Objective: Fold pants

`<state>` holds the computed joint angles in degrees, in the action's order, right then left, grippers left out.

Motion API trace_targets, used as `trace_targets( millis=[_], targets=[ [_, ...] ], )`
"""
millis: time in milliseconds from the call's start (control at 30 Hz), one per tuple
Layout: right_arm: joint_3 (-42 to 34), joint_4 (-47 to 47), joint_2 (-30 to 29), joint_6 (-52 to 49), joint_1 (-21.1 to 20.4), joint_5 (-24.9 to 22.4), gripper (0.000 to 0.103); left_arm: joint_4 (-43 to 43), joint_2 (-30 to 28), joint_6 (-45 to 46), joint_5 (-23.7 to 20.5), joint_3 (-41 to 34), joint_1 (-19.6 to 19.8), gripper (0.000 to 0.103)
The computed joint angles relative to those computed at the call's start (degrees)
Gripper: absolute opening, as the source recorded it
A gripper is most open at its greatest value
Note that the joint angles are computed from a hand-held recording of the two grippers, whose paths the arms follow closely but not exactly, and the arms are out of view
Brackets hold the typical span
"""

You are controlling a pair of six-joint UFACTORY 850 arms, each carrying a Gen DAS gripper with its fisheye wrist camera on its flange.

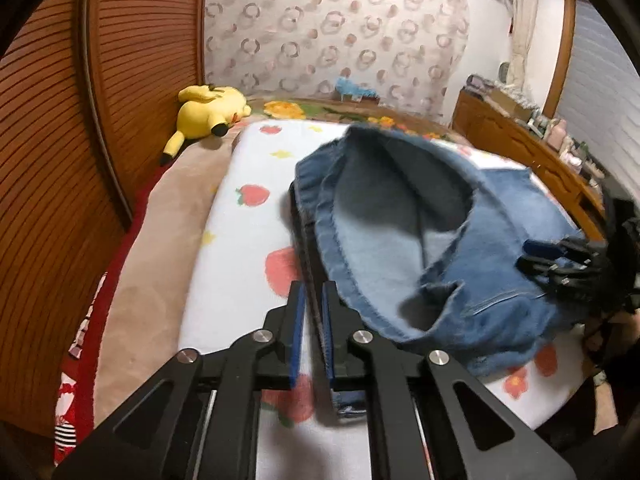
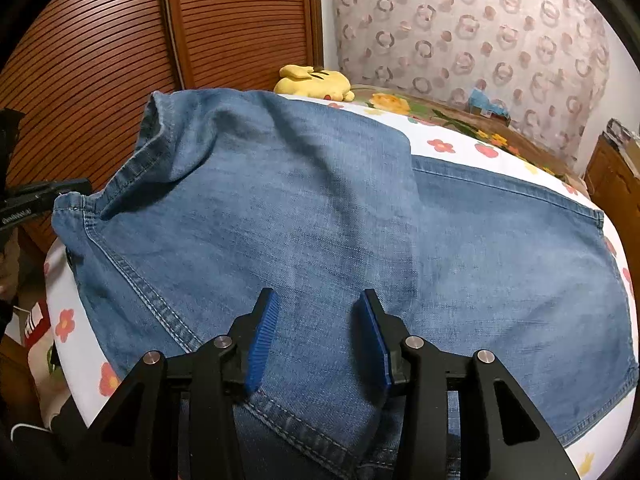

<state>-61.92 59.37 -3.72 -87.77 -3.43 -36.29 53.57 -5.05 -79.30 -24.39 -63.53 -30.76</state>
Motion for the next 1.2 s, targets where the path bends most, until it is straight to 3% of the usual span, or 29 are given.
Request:
trace_targets(
  millis=[67, 133, 200, 367, 467, 533, 633, 767, 833, 867, 1033, 1067, 1167, 1200],
  targets=[
    [0.1, 0.4, -0.5, -0.7, -0.5, -0.4, 0.045, 1.5, 0.0, -1.3, -0.8, -0.9, -0.5, 0.014],
    [0.1, 0.7, -0.7, -0.6, -0.8, -0.6, 0.045, 4.1, -0.2, -3.2, -0.3, -1.8, -0.9, 0.035],
    [-0.2, 0.7, -0.9, -0.8, -0.9, -0.7, 0.045, 4.6, -0.8, -3.2, 1.4, -2.7, -1.1, 0.047],
    [-0.8, 0.4, -1.4, -0.4, -0.8, -0.5, 0.046, -3.9, -3.8, 5.6, 3.4, -5.2, -1.7, 0.047],
    [-0.8, 0.5, -1.4, -0.5, -0.8, -0.5, 0.046, -11.8, -5.1, 12.9, 3.4, -5.6, -1.7, 0.044],
    [-0.8, 0.5, -1.4, -0.6, -0.8, -0.5, 0.046, -13.9, -4.8, 15.4, 4.3, -4.9, -2.0, 0.022],
    [-1.0, 0.9, -1.7, -0.6, -1.2, -1.3, 0.046, -10.7, -2.6, 13.3, 6.0, -2.5, -2.9, 0.010],
    [-1.1, 1.5, -2.0, -0.8, -1.4, -1.7, 0.046, -1.7, 0.4, 2.2, 6.3, 0.1, -3.9, 0.010],
    [-1.0, 1.4, -1.9, -0.9, -1.2, -1.0, 0.046, 1.8, 1.0, -1.7, 3.1, 0.7, -4.6, 0.009],
    [-1.0, 1.4, -1.9, -1.1, -1.3, -0.8, 0.046, 2.4, 1.1, -2.7, 1.2, 0.8, -4.8, 0.009],
    [-0.9, 1.4, -2.0, -1.3, -1.2, -0.5, 0.046, 1.7, 1.8, -3.2, 0.0, 1.7, -3.8, 0.010],
    [-0.8, 1.3, -1.9, -1.3, -1.1, -0.3, 0.046, 2.0, 1.7, -3.6, -0.1, 1.3, -3.6, 0.011],
    [-0.4, 1.4, -1.5, -1.4, -0.7, 0.3, 0.046, 2.7, 0.9, -2.8, 0.8, -0.1, -3.2, 0.035],
    [-0.3, 1.4, -1.5, -1.5, -0.7, 0.4, 0.046, 3.5, 0.4, -3.0, 0.9, -0.7, -3.1, 0.048]
  ],
)
